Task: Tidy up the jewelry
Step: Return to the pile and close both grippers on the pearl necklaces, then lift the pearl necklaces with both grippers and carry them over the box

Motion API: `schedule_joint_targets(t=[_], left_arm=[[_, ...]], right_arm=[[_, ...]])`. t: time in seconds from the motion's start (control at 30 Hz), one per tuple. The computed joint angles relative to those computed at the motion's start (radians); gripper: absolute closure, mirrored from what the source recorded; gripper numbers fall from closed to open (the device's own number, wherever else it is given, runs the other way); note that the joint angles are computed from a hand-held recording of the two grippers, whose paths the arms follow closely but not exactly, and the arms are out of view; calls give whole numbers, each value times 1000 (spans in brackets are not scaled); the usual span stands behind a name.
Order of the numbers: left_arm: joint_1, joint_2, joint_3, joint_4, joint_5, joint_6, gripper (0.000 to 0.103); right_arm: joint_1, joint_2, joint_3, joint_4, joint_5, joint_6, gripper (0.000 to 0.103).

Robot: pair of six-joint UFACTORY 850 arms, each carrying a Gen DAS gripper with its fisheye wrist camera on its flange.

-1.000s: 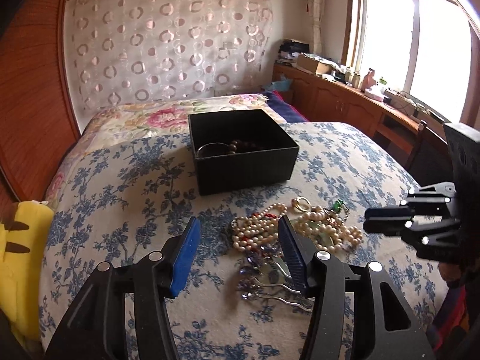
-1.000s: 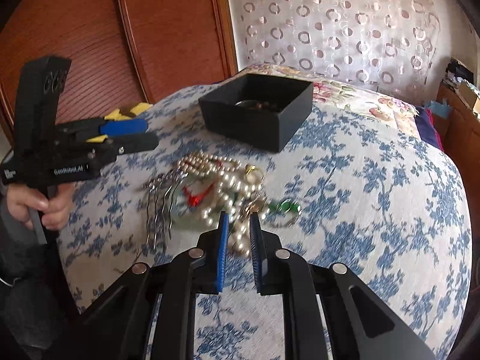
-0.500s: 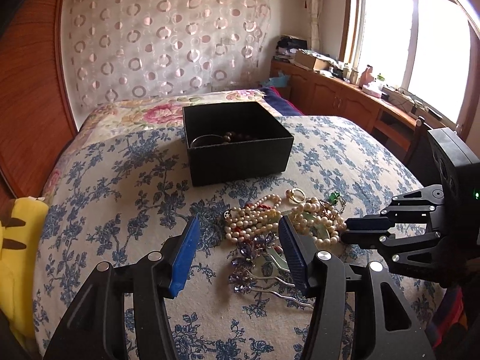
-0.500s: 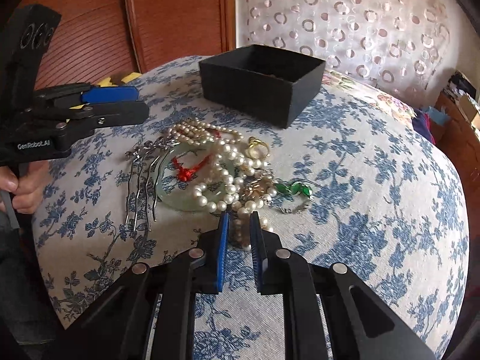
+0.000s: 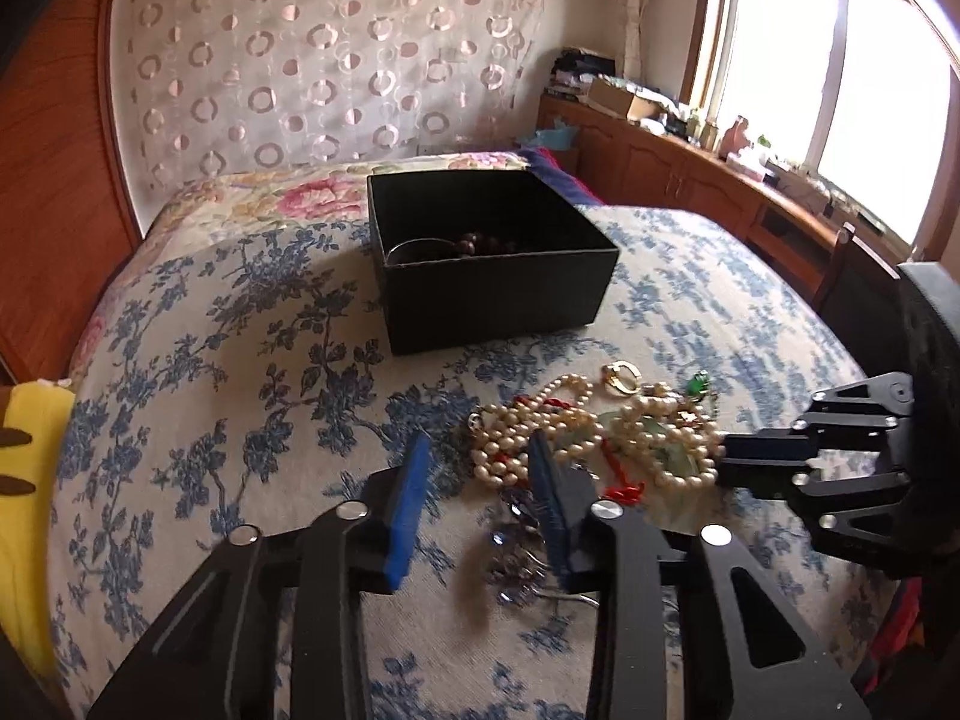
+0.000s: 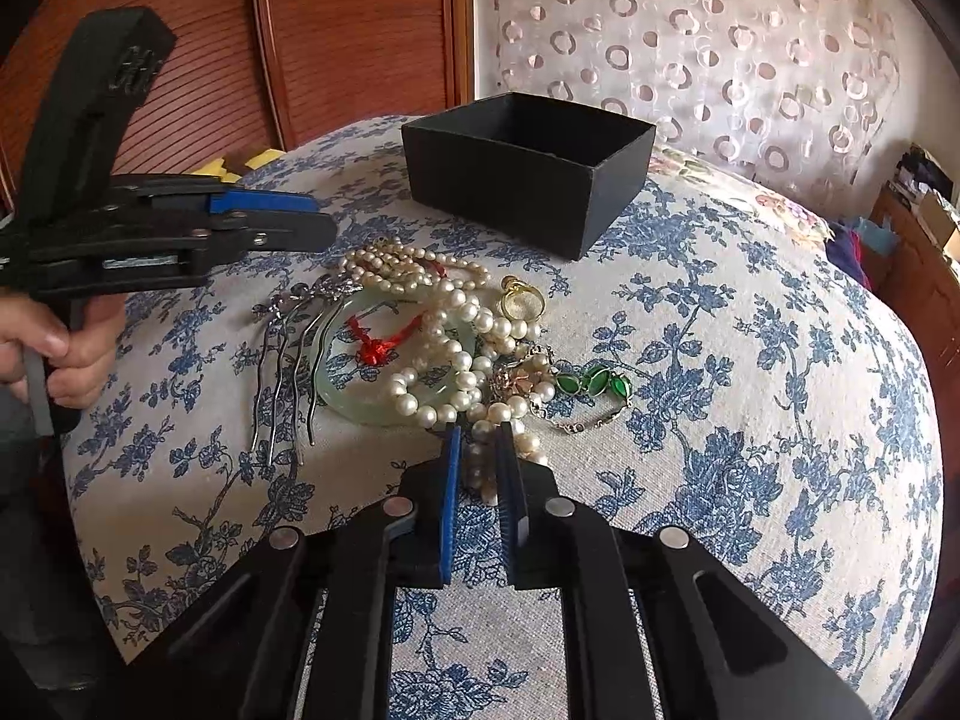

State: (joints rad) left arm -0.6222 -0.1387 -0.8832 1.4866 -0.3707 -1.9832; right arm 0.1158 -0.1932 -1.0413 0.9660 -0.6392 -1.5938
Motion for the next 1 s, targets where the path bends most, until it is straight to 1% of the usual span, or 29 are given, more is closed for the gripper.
schedule_joint_targets(t=[0.1,0.23,0.27,0.43,0.5,0.57,0.6,0.63,0.73,0.8,0.87,1.0], left_arm=[[10,-25,-23,-69,3,106,75],[24,-51,-45,-209,20,286,75],[26,-53,-45,-214,22,295,75],[52,-52,-43,-207,80,283,75],[63,-51,-41,-192,112,268,79],[75,-50,-40,-175,152,252,90],[80,-49,-38,-159,173,237,92],[78,-50,-39,-147,176,224,95],[74,-51,-42,-156,170,233,99],[68,-51,-48,-171,141,243,99],[61,-41,-49,-155,117,222,99],[40,-5,-47,-97,68,163,99]], right_arm=[[-1,-4,-5,1,-4,6,92],[-2,-8,-8,2,-9,8,92],[-2,-8,-8,2,-9,8,92],[-2,-7,-8,3,-7,6,92],[-2,-8,-9,2,-8,7,92],[-2,-8,-8,3,-8,7,92],[-2,-7,-8,3,-8,7,92],[-3,-8,-9,2,-9,7,92],[-3,-7,-7,3,-8,5,92],[-1,-6,-7,-1,-4,0,94],[8,0,-3,-13,16,-9,94],[6,6,-12,3,3,-9,94]])
